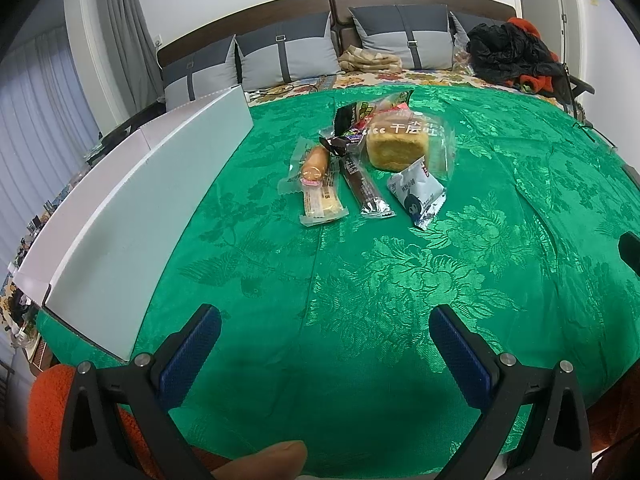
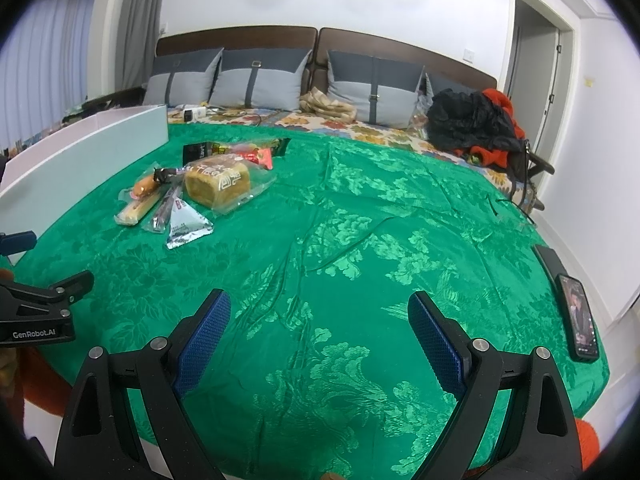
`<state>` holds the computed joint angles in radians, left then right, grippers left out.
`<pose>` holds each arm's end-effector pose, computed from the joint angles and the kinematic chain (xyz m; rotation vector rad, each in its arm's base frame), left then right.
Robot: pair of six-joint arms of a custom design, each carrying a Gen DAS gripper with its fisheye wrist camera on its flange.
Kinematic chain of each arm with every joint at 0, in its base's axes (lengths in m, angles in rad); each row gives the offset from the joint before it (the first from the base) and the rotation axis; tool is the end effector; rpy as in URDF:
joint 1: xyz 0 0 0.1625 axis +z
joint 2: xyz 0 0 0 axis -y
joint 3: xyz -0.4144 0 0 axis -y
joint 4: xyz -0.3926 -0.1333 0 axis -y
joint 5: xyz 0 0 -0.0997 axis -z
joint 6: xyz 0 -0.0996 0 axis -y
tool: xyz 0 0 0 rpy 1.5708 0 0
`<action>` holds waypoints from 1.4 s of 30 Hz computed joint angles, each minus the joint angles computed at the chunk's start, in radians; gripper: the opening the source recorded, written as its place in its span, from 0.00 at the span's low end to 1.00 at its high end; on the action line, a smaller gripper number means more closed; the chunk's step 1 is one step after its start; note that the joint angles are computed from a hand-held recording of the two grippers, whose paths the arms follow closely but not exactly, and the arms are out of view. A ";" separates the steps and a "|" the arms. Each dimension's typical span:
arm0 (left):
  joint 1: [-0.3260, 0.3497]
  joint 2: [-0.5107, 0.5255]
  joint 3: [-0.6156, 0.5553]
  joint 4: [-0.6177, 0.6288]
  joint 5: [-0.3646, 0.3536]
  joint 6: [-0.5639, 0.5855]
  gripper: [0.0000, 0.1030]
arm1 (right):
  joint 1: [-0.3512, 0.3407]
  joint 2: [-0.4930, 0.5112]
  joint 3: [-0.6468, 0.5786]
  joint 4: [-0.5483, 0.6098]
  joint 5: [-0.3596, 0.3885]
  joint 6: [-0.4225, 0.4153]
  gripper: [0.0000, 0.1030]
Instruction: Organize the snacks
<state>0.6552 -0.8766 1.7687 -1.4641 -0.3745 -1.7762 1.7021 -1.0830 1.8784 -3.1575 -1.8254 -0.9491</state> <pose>-0.2864 -0.5051 0.0718 -0.1394 1.8698 -0.9536 0.1868 -0.5883 0.2514 1.1617 -2.1949 0.8242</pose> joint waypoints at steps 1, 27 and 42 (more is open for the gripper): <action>0.000 0.000 0.000 0.000 0.000 0.000 1.00 | 0.000 0.001 0.000 0.000 0.000 0.000 0.90; 0.017 0.002 0.002 -0.020 -0.035 0.029 1.00 | 0.000 0.003 -0.004 0.017 -0.013 0.000 0.90; 0.021 0.001 0.007 -0.035 -0.036 0.036 1.00 | 0.000 0.004 -0.001 0.021 -0.016 -0.004 0.90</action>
<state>0.6765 -0.8754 1.7759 -1.4992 -0.4109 -1.7407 1.7018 -1.0794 1.8775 -3.1362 -1.8412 -0.9528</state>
